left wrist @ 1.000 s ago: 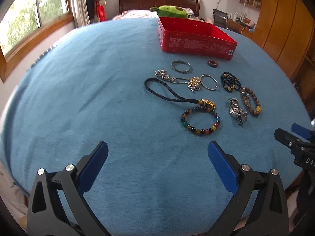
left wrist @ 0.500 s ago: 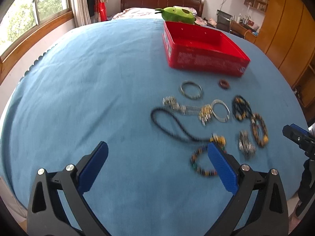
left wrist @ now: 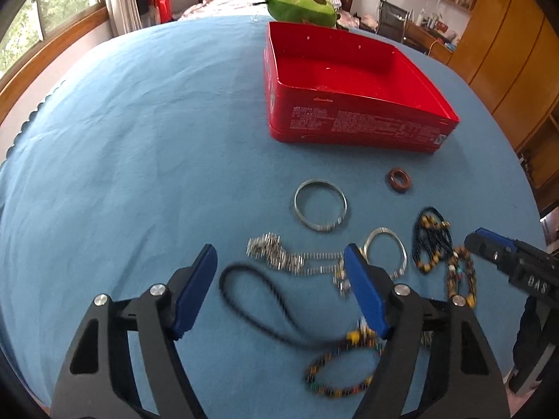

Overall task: Organize jewelry
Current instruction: 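Move the left tool to the silver bangle while the right tool reaches the black bead necklace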

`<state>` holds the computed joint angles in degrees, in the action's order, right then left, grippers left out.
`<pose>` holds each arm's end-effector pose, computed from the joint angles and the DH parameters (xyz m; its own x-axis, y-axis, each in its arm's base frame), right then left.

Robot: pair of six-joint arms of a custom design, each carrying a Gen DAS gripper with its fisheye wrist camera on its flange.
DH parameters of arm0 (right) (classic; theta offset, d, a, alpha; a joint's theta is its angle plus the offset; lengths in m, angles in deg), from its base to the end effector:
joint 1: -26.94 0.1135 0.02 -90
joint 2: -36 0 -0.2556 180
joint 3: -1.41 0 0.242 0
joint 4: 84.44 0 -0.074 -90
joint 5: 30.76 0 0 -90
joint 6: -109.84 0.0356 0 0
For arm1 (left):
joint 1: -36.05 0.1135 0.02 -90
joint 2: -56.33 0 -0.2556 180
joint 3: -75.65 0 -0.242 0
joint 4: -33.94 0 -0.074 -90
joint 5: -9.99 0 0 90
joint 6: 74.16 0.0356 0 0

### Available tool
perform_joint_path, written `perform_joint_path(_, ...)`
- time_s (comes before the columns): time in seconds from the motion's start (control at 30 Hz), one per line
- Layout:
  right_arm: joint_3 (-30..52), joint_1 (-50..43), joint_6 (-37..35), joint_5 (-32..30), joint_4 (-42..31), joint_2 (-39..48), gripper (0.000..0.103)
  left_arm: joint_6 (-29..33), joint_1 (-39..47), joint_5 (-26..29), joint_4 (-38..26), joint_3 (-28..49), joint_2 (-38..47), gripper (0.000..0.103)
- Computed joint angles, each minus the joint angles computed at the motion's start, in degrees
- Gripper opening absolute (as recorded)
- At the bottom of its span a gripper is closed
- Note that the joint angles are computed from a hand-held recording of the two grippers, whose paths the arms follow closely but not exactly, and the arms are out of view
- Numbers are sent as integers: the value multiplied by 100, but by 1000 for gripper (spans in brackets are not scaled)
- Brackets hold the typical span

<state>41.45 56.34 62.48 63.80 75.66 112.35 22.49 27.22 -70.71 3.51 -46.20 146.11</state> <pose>0.1892 0.1034 0.1276 -0.8380 0.3029 -0.4539 0.1588 0.9312 0.3281 0.2720 -0.0481 0.1458 -0.8409 0.2463 -0.4819 0.3259 0.9413 -0.0875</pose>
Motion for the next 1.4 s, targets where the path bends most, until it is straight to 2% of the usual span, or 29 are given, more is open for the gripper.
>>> perform_joint_path(0.03, 120, -100, -103, -154, 39, 226, 49, -21, -50, -66, 8, 132, 178, 73)
perform_joint_path(0.07, 225, -169, -160, -256, 27, 394, 58, -63, -113, -159, -11, 329, 427, 73)
perform_joint_path(0.1, 326, -234, -186, -324, 28, 569, 62, -113, -152, -249, -69, 540, 675, 71)
perform_joint_path(0.3, 838, -380, -392, -534, -68, 1360, 67, -209, -334, -395, -262, 1355, 1581, 68)
perform_joint_path(0.37, 968, -254, -407, -400, -145, 1483, 71, -179, -417, -384, -304, 1503, 1761, 68)
perform_joint_path(0.5, 1263, -72, -479, -199, -279, 1766, 70, -197, -529, -418, -278, 1624, 1949, 68)
perform_joint_path(0.57, 1436, 114, -506, 104, -435, 1916, 66, -179, -568, -409, -290, 1683, 1997, 66)
perform_joint_path(0.67, 1623, 425, -502, 514, -532, 2127, 57, -242, -652, -384, -360, 1735, 2007, 55)
perform_joint_path(0.8, 1544, 622, -470, 659, -426, 2109, 39, -313, -799, -324, -522, 1863, 2056, 36)
perform_joint_path(1.0, 1146, 631, -381, 568, -148, 1820, 33, -390, -927, 10, -755, 2117, 2238, 3)
perform_joint_path(1.2, 426, 45, -510, -166, 293, 1063, 26, -569, -967, 166, -693, 2092, 2228, 1)
perform_joint_path(1.23, 350, -71, -591, -241, 315, 958, 6, -582, -958, 210, -678, 2082, 2227, 1)
perform_joint_path(1.4, 77, -373, -787, -453, 32, 97, 7, -518, -836, 347, -617, 1950, 2027, 1)
